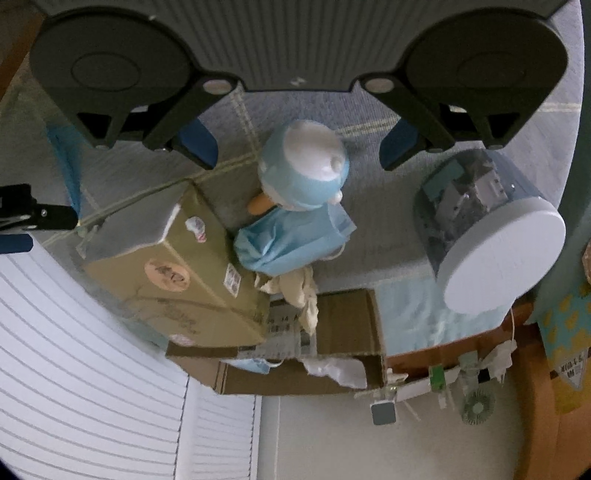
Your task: Organize soft objects
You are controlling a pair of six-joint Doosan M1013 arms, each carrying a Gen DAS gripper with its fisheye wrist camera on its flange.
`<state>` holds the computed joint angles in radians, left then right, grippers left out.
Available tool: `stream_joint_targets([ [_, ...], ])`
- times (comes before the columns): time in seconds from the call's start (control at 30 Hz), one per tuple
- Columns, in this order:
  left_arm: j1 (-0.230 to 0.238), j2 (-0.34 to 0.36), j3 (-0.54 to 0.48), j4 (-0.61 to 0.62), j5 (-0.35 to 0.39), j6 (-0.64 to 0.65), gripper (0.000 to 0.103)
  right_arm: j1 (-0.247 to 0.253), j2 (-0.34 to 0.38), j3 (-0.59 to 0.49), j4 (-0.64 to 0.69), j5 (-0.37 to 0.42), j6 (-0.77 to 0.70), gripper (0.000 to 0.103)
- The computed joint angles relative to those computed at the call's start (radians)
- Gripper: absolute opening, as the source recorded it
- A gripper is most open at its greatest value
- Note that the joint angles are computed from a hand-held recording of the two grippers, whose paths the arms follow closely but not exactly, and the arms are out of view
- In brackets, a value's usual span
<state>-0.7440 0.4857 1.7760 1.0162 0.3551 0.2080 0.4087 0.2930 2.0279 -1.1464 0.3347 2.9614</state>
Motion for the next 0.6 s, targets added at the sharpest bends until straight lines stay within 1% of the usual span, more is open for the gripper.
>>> stream_joint_targets([
  [0.07,0.002,0.005,-0.006,-0.038,0.003,0.034,0.095,-0.002,0.015,-0.008,0.01,0.0,-0.019,0.103],
  [0.1,-0.001,0.006,-0.004,-0.014,0.008,0.014,0.096,-0.001,0.021,-0.011,0.01,0.005,-0.023,0.103],
  [0.23,0.0,0.007,-0.006,-0.018,0.005,0.018,0.098,0.001,0.044,-0.025,0.013,0.016,-0.053,0.103],
  [0.37,-0.001,0.009,-0.005,-0.002,0.006,0.0,0.101,-0.001,0.053,-0.03,-0.037,0.017,-0.008,0.103],
  [0.47,-0.002,0.01,-0.004,0.013,0.007,-0.017,0.102,-0.001,0.056,-0.029,-0.096,0.04,0.057,0.103],
  [0.6,0.0,0.011,-0.006,0.005,0.007,-0.014,0.102,-0.019,0.052,-0.016,-0.126,-0.005,0.121,0.103],
])
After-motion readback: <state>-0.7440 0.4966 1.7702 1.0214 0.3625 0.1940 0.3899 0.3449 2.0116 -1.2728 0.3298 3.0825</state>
